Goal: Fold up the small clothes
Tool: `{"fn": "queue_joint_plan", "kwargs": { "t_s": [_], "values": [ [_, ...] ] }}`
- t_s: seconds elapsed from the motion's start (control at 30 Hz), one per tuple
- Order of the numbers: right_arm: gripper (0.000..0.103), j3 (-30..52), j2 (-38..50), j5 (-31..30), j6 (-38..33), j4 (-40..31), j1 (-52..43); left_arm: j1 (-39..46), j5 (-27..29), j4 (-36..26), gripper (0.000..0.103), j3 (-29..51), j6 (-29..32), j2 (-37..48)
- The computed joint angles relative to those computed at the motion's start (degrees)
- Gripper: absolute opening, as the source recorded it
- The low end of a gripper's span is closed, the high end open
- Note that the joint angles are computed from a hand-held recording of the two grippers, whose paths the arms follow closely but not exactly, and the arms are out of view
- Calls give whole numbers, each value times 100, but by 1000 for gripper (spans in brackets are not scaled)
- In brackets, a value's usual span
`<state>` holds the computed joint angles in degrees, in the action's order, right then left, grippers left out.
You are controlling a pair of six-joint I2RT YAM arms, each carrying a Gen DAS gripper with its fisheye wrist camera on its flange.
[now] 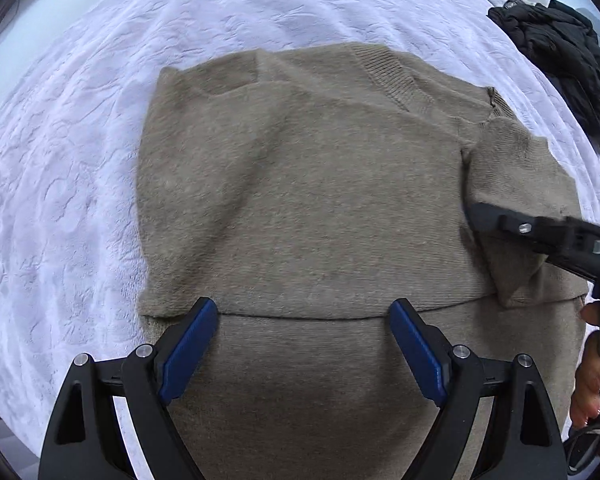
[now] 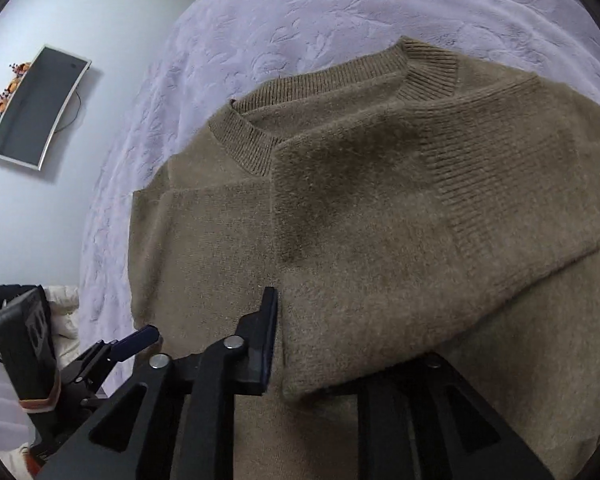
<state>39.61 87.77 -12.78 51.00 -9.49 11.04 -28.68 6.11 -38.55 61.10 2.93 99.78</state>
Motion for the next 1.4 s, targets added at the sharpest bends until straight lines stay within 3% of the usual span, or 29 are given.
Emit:
{"fn": "queue_joint_plan", "kwargs": {
  "t_s": [0.07, 0.17, 0.23, 0.27, 0.37, 0.57, 0.67, 0.7, 0.73, 0.8, 0.87, 0.93, 1.0, 1.13, 1.27, 1.4],
  "values": [
    [54, -289, -456, 146, 420, 167, -94, 166, 151, 19, 89, -28, 123, 4],
    [53, -853, -1008, 241, 1376, 737, -341, 377, 304, 12, 89, -80, 339, -53],
    [26, -1150, -1026, 96, 1945, 1325, -637, 574, 435, -27, 89, -112, 500, -136],
    [6, -992, -966, 159, 1903, 1174, -665, 685, 470, -36, 89, -149, 598, -194],
    [6, 278, -662, 875, 686, -84, -151, 1293, 595, -122, 89, -399, 1188, -567],
    [7, 2876, 1380, 1473, -1877, -1774, 1201, 2168, 541, -334, 89, -639, 1903, -901],
    [11, 3838, 2368, 1638, -2446, -2458, 1624, 2683, 545, -411, 89, -699, 2269, -921],
    [14, 3824, 2420, 1620, -2559, -2528, 1701, 2803, 547, -436, 89, -700, 2365, -923],
    [21, 3924, 2516, 1643, -2657, -2601, 1779, 2958, 564, -461, 89, -717, 2489, -941],
    [62, 4068, 2609, 1539, -2821, -2625, 1870, 3274, 618, -535, 89, -674, 2753, -926],
    [67, 4053, 2509, 1362, -2786, -2653, 1903, 3480, 655, -690, 89, -563, 2911, -936],
    [67, 3697, 2190, 1220, -2482, -2497, 1823, 3654, 720, -884, 89, -369, 3055, -902],
    [67, 2742, 1394, 975, -1874, -2074, 1598, 3767, 879, -1088, 89, -81, 3156, -826],
    [67, 888, -306, 1014, -136, -1497, 1080, 3589, 1194, -1371, 89, 423, 3088, -791],
    [67, -165, -1918, 1869, 687, -2339, 254, 2876, 1104, -1154, 89, 782, 2471, -503],
    [67, -903, -3059, 1749, 468, -2923, -1100, 2052, 391, -507, 89, 590, 1939, -71]
  ]
}}
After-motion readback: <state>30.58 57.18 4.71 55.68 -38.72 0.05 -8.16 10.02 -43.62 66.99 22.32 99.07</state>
